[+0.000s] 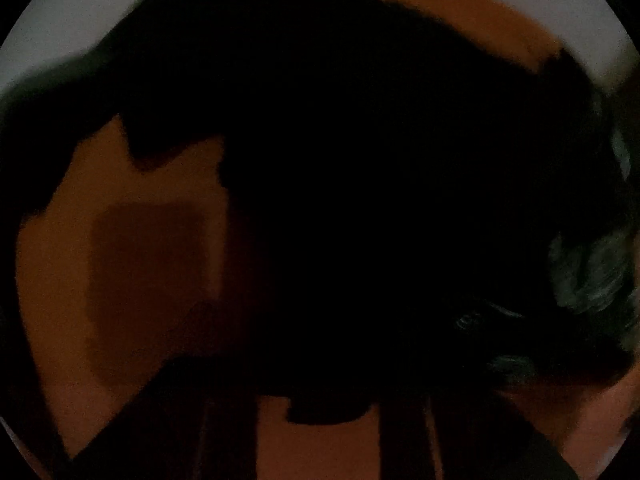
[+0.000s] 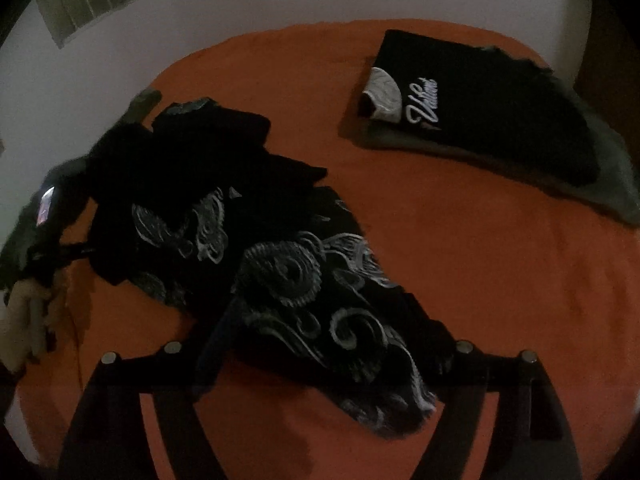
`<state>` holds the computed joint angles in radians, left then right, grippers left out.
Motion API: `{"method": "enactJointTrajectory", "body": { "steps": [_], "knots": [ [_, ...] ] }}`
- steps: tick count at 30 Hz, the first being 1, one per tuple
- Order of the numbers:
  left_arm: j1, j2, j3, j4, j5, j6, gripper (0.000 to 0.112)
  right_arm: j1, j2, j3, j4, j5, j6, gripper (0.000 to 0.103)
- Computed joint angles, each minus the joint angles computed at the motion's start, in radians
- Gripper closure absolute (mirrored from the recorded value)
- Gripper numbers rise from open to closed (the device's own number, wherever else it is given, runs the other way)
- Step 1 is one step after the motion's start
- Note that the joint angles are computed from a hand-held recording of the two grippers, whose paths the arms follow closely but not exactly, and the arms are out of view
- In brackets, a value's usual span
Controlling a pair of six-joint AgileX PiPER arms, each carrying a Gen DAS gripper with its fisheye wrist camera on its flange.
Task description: Fold clothes
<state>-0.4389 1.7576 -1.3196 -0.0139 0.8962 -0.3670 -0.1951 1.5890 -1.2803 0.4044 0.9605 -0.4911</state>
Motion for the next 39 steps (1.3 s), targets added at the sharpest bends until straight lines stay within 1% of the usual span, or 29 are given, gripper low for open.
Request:
{"method": "enactJointTrajectory", "body": {
  "steps": [2,3,6,8,10,11,12,13,14,15,16,18,19,21,22,24,26,28,29,30,31,32,33,34,35,37,38,39],
  "knots": [
    [0.039,-0.153,0.099,-0.03,-0.02,0.006,0.104,0.004,0.009,-0.011,0.02,0.001,-0.007,0.025],
    [0.047,-0.198,0.122,-0.028,-0.019,0.01,0.104,0.004,0.006,-0.006,0.022,-0.004,-0.019,0.025],
    [0.05,-0.352,0.188,0.008,0.015,0.043,0.104,0.007,0.017,0.004,0.007,-0.032,-0.046,0.025],
    [0.027,-0.398,0.215,-0.068,0.026,0.191,0.104,0.011,0.024,0.015,-0.015,-0.059,-0.06,0.025],
    [0.009,-0.466,0.26,-0.161,0.065,0.342,0.104,0.018,0.038,0.016,-0.029,-0.076,-0.062,0.025],
    [-0.032,-0.485,0.294,-0.178,0.067,0.385,0.104,0.022,0.045,0.016,-0.036,-0.084,-0.064,0.025],
    [-0.088,-0.5,0.325,-0.179,0.066,0.401,0.104,0.028,0.06,0.007,-0.027,-0.081,-0.056,0.025],
    [-0.163,-0.521,0.36,-0.147,0.051,0.377,0.104,0.034,0.074,-0.002,-0.018,-0.078,-0.05,0.025],
    [-0.205,-0.527,0.377,-0.113,0.038,0.332,0.103,0.04,0.088,-0.011,-0.009,-0.075,-0.042,0.025],
    [-0.236,-0.531,0.391,-0.09,0.026,0.298,0.103,0.043,0.103,-0.025,0.012,-0.058,-0.044,0.025],
    [-0.229,-0.524,0.395,-0.107,0.024,0.29,0.101,0.046,0.117,-0.039,0.032,-0.041,-0.044,0.025],
    [-0.189,-0.507,0.401,-0.174,0.023,0.311,0.097,0.067,0.175,-0.103,0.086,0.028,-0.021,0.025],
    [-0.126,-0.492,0.399,-0.242,0.033,0.367,0.097,0.075,0.202,-0.132,0.115,0.058,-0.009,0.025],
    [-0.038,-0.488,0.391,-0.34,0.055,0.436,0.094,0.085,0.258,-0.194,0.22,0.146,0.016,0.025],
    [0.017,-0.492,0.39,-0.413,0.072,0.483,0.094,0.097,0.28,-0.22,0.257,0.169,0.033,0.024],
    [0.126,-0.493,0.375,-0.512,0.126,0.566,0.093,0.152,0.298,-0.25,0.285,0.155,0.072,0.024],
    [0.222,-0.52,0.334,-0.572,0.174,0.603,0.093,0.23,0.308,-0.275,0.283,0.105,0.052,0.024],
    [0.285,-0.564,0.307,-0.61,0.188,0.638,0.087,0.319,0.324,-0.31,0.206,0.033,0.051,0.024],
    [0.318,-0.582,0.293,-0.632,0.195,0.658,0.078,0.369,0.351,-0.347,0.132,0.013,0.085,0.024],
    [0.327,-0.598,0.283,-0.637,0.182,0.651,0.065,0.404,0.382,-0.375,0.078,0.008,0.108,0.025],
    [0.332,-0.612,0.272,-0.638,0.166,0.642,0.059,0.438,0.414,-0.407,0.023,0.006,0.134,0.051],
    [0.337,-0.626,0.261,-0.64,0.15,0.632,0.05,0.471,0.444,-0.439,-0.043,0.008,0.164,0.102],
    [0.353,-0.635,0.259,-0.642,0.15,0.634,0.048,0.486,0.458,-0.445,-0.093,0.007,0.181,0.101],
    [0.358,-0.641,0.267,-0.638,0.148,0.626,0.048,0.481,0.439,-0.41,-0.102,-0.03,0.192,0.103],
    [0.362,-0.646,0.276,-0.632,0.145,0.617,0.048,0.462,0.384,-0.345,-0.071,-0.083,0.195,0.103],
    [0.333,-0.628,0.3,-0.615,0.111,0.578,0.048,0.402,0.235,-0.183,0.011,-0.162,0.114,0.103],
    [0.324,-0.607,0.307,-0.609,0.101,0.571,0.048,0.367,0.165,-0.115,0.057,-0.189,0.067,0.103],
    [0.309,-0.578,0.318,-0.596,0.086,0.565,0.048,0.333,0.091,-0.046,0.076,-0.198,0.017,0.103]
  ]
}}
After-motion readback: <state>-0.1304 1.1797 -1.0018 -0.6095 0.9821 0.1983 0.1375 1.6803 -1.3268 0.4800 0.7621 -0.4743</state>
